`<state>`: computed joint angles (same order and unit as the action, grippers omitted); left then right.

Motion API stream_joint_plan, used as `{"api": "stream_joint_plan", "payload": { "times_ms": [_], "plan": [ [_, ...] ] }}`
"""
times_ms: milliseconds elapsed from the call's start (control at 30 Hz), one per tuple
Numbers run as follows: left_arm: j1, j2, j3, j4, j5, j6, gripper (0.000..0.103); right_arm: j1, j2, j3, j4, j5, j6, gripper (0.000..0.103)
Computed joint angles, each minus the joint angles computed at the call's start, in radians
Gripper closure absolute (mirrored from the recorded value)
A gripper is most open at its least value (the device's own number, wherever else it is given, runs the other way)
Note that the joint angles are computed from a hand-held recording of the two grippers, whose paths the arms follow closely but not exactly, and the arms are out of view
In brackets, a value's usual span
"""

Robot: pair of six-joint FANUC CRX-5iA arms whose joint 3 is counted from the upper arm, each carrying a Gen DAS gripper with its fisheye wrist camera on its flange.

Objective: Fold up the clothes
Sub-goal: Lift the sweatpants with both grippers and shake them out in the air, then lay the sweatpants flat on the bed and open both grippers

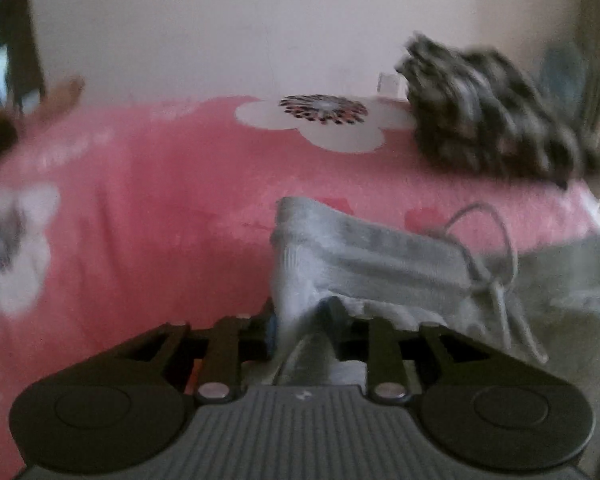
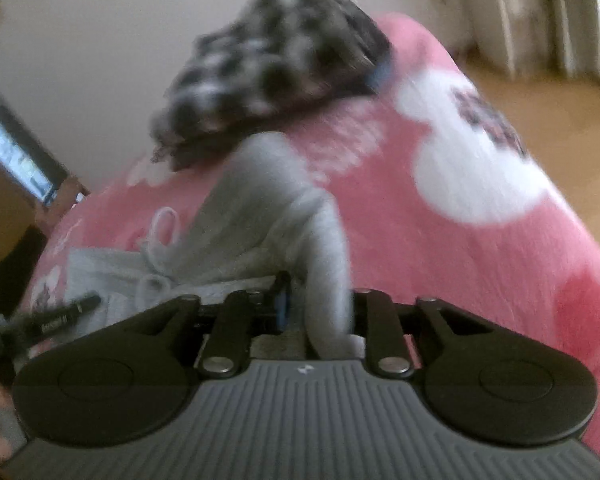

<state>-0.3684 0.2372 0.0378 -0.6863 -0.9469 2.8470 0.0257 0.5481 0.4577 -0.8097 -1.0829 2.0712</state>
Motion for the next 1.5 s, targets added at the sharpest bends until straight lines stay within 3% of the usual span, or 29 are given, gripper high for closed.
{"api": "stream_joint_plan", "payload": {
  "times_ms": [33,133,200,267,367,400,433,500,633,800,900,933,1000,1033,1067,1133,1200,1333,1500],
  "plan": [
    [0.019,-0.035,-0.048,0.013,0.058,0.025,0.068,-0.027,0.01,0.02,-0.053,-0.032,0.012,0.074],
    [0.074,-0.105,-0.144,0.061,0.176,0.041,0.067,-0.069,0.037,0.073,-0.143,-0.092,0.052,0.072],
    [0.106,-0.118,-0.171,0.117,0.218,-0.013,0.067,-0.051,0.047,0.096,-0.111,-0.089,0.06,0.072],
    [0.152,-0.13,-0.213,0.234,0.289,-0.138,0.065,-0.024,0.074,0.135,-0.05,-0.109,0.019,0.072],
    [0.154,-0.147,-0.249,0.271,0.327,-0.194,0.067,-0.014,0.098,0.156,-0.022,-0.15,-0.017,0.072],
    [0.139,-0.147,-0.246,0.24,0.323,-0.18,0.07,-0.016,0.094,0.147,-0.027,-0.155,0.0,0.077],
    [0.119,-0.144,-0.236,0.201,0.308,-0.154,0.086,-0.016,0.083,0.128,-0.029,-0.143,0.029,0.09],
    [0.076,-0.133,-0.203,0.122,0.26,-0.091,0.095,-0.011,0.053,0.085,-0.028,-0.096,0.075,0.098],
    [0.02,-0.136,-0.146,-0.026,0.185,0.085,0.096,-0.035,0.007,0.049,-0.117,-0.028,0.117,0.099],
    [0.021,-0.102,-0.078,-0.067,0.135,0.07,0.096,-0.034,0.002,0.062,-0.154,0.014,0.14,0.1],
    [0.014,-0.03,-0.023,-0.067,0.078,0.02,0.095,0.001,0.003,0.039,-0.118,0.1,0.164,0.1],
    [0.022,-0.001,-0.005,-0.033,0.053,-0.012,0.094,0.018,0.014,0.038,-0.089,0.119,0.149,0.099],
    [0.027,0.052,0.032,0.007,-0.002,-0.047,0.077,0.059,0.06,0.069,0.028,0.105,0.041,0.098],
    [0.013,0.058,0.041,-0.019,-0.027,-0.014,0.065,0.066,0.066,0.069,0.06,0.11,-0.005,0.088],
    [0.005,0.058,0.048,-0.033,-0.046,0.006,0.052,0.067,0.067,0.066,0.073,0.112,-0.041,0.085],
    [0.005,0.045,0.045,-0.036,-0.056,0.012,0.043,0.06,0.069,0.069,0.083,0.105,-0.108,0.069],
    [0.012,0.021,0.035,-0.03,-0.065,0.008,0.043,0.04,0.064,0.078,0.075,0.083,-0.118,0.054],
    [0.025,-0.063,-0.017,-0.021,-0.067,0.06,0.042,-0.046,0.06,0.123,-0.005,0.0,-0.127,0.052],
    [0.012,-0.198,-0.085,-0.008,-0.108,0.032,0.042,-0.188,0.037,0.131,-0.147,-0.15,-0.133,0.05]
  ]
}}
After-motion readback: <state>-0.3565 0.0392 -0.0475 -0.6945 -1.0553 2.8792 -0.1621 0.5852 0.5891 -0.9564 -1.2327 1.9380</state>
